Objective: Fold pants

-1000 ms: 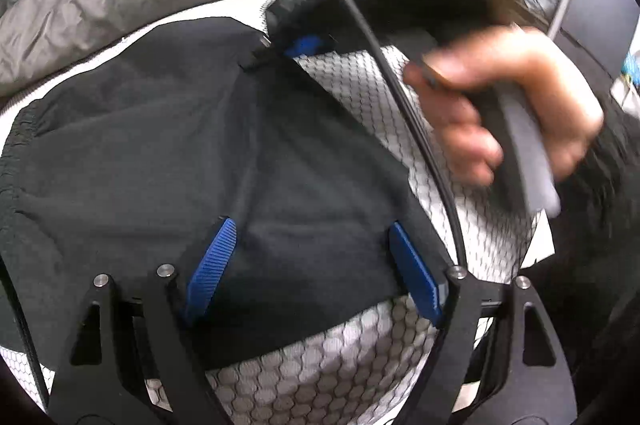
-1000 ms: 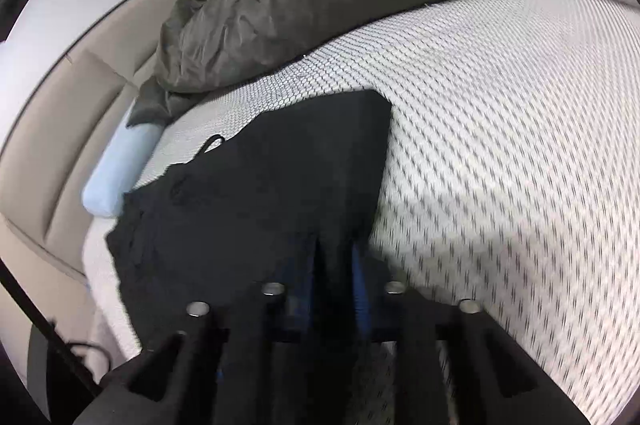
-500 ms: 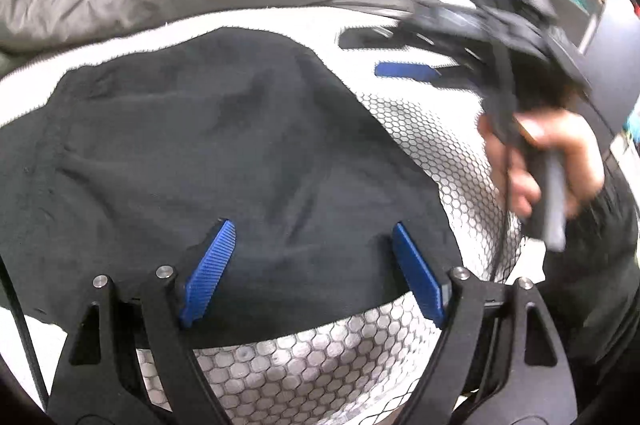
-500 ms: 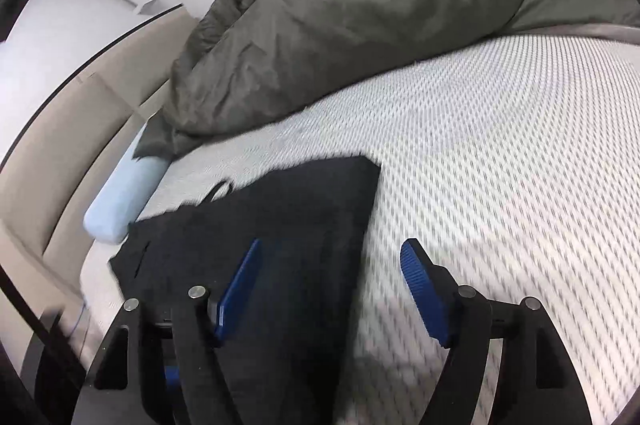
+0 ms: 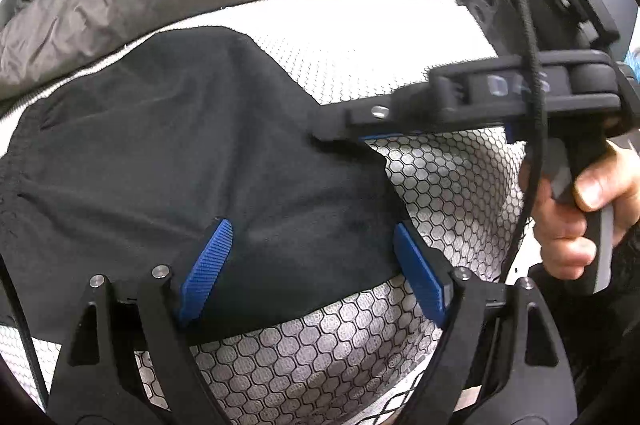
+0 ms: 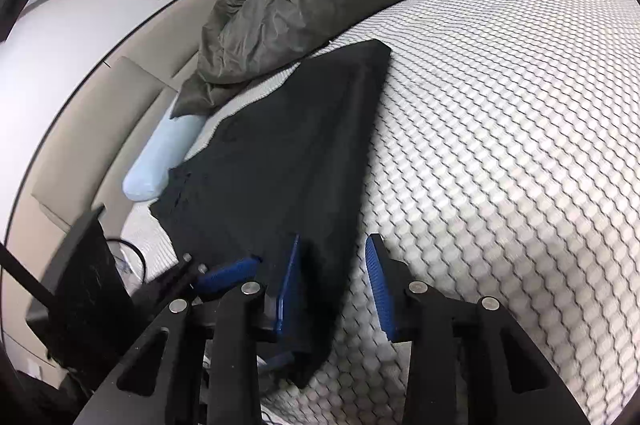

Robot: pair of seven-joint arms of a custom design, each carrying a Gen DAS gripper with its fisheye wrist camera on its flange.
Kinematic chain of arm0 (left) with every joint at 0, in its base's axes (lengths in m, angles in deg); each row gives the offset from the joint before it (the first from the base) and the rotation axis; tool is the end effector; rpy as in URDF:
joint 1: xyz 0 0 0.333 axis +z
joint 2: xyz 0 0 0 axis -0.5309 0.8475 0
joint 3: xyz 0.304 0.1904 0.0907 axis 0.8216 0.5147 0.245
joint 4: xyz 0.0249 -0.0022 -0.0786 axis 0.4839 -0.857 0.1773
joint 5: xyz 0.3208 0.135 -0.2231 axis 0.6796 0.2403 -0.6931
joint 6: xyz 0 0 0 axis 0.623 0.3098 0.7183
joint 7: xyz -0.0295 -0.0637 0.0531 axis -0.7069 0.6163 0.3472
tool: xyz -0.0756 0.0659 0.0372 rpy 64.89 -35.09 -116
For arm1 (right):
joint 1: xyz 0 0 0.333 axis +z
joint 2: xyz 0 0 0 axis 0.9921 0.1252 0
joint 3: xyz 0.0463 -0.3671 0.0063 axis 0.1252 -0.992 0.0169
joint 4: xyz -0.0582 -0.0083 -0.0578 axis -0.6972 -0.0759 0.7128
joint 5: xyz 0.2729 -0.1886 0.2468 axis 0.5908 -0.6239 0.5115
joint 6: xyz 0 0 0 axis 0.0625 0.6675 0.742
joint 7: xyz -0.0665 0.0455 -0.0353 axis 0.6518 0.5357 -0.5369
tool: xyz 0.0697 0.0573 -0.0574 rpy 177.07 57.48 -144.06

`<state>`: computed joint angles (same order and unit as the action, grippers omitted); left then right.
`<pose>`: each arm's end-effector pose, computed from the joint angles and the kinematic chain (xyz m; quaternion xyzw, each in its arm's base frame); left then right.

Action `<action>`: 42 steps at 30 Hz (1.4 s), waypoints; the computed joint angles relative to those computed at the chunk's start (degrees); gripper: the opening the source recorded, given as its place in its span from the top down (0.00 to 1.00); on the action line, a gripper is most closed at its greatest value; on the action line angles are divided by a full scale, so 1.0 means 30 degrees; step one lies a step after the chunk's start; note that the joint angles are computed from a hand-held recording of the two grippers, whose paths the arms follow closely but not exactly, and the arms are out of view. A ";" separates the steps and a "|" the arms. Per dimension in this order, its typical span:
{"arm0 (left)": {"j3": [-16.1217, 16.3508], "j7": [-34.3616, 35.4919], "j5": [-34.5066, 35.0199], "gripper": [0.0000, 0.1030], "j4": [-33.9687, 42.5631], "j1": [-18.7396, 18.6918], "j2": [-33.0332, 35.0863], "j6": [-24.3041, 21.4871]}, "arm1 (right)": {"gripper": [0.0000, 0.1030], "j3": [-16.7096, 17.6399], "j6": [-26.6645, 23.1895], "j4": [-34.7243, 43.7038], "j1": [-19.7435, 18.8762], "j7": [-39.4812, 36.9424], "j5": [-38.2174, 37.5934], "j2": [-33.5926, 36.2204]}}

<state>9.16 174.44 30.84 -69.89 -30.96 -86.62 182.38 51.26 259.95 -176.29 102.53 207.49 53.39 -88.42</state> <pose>0.5164 -0.0273 0.5107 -0.2866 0.8883 -0.3557 0.0474 0.5178 0.2663 0.4967 -0.5091 0.7436 -0.0614 0.4291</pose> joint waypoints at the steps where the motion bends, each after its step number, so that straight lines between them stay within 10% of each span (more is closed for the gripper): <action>1: -0.0027 -0.0071 0.0032 0.22 0.0037 -0.0010 0.0029 0.0038 | 0.66 -0.0168 -0.0227 0.0256 0.0381 -0.1535 0.1555 0.0176; 4: -0.0144 -0.0011 0.0097 0.22 -0.0067 -0.0118 0.0029 0.0430 | 0.83 -0.1172 -0.2273 0.1889 0.0958 -0.0492 -0.0627 0.0974; 9: 0.0022 -0.0145 0.0354 0.22 0.0094 -0.0020 0.0044 -0.0217 | 0.85 0.0615 -0.3164 0.3784 -0.1244 -0.3401 0.2511 0.2335; 25: 0.0275 0.1157 -0.0094 0.21 0.0657 0.0493 0.0480 -0.1625 | 0.85 -0.0637 -0.5186 1.0187 -0.2594 -0.3511 0.2607 0.6674; 27: 0.0326 0.1072 -0.0155 0.21 0.0826 0.0608 0.0475 -0.1989 | 0.77 -0.1012 -0.5455 1.0417 -0.2246 -0.3142 0.2158 0.6595; 31: 0.0614 0.0408 -0.0602 0.21 0.1894 0.1068 0.0824 -0.2589 | 0.23 -0.2283 -0.3973 0.8565 -0.1142 -0.1051 0.0674 0.4952; 34: 0.0783 -0.0207 -0.1198 0.21 0.3046 0.1526 0.1459 -0.2373 | 0.19 -0.4930 -0.3096 0.6606 0.1256 0.3604 -0.3911 0.3145; 42: -0.0174 -0.4580 0.0947 0.20 0.8022 0.2105 0.5523 0.2234 | 0.19 -0.1313 -0.2182 0.3308 -0.0498 0.1342 -0.2479 0.1072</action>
<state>8.64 160.70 33.68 -45.82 -24.64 -70.05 189.08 47.32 253.40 -166.37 101.03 211.51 45.96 -85.21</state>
